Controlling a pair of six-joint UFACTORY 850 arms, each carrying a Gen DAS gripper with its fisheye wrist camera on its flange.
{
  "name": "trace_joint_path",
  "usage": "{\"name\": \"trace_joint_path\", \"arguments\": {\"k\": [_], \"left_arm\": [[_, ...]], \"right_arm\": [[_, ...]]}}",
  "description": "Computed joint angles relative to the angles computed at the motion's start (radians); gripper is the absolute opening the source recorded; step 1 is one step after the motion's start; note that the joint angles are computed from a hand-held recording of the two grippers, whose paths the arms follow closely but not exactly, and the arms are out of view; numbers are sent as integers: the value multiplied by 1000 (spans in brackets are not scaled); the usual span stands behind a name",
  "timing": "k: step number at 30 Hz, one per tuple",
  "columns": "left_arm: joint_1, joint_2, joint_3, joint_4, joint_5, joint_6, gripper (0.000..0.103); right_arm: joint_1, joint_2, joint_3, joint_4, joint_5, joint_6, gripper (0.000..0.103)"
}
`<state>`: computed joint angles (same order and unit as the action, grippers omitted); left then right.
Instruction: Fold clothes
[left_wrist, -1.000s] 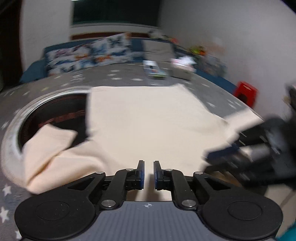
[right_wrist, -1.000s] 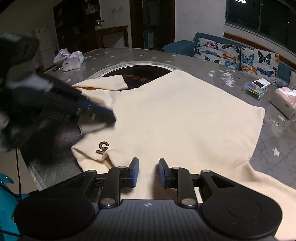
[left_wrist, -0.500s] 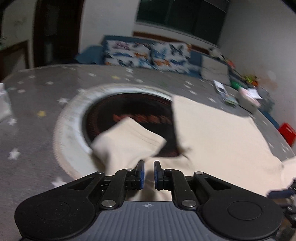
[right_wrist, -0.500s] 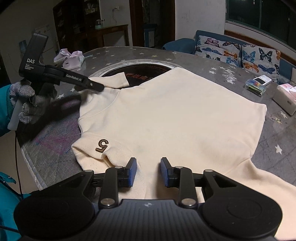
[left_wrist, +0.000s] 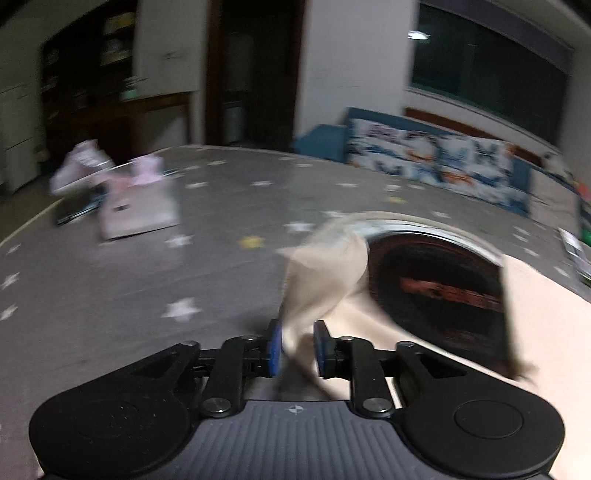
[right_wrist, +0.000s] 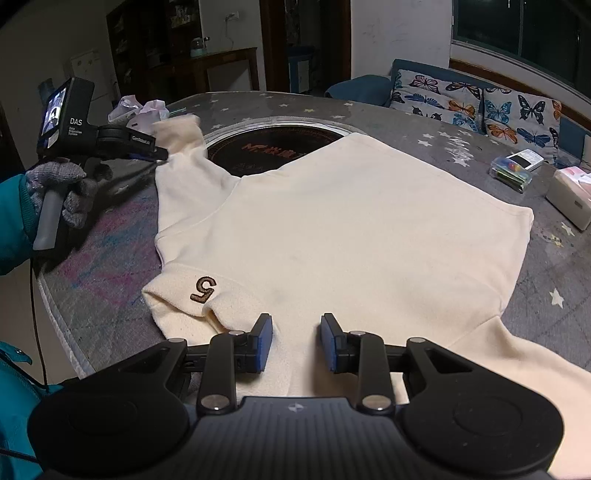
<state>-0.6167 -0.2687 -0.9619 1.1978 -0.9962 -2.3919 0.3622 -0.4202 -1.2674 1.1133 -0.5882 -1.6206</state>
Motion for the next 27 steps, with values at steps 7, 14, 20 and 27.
{"name": "trace_joint_path", "arguments": {"k": [7,14,20,27], "left_arm": [[-15,43,43,19,7,-11,30],[-1,-23,-21,66,64,75,34],[11,-41,-61,22,65,148,39],[-29,-24,-84,212,228,80,38]], "right_arm": [[4,1,0,-6,6,7,29],[8,9,12,-1,21,8,35],[7,15,16,-3,23,15,36],[-19,25,13,58,27,4,37]]}}
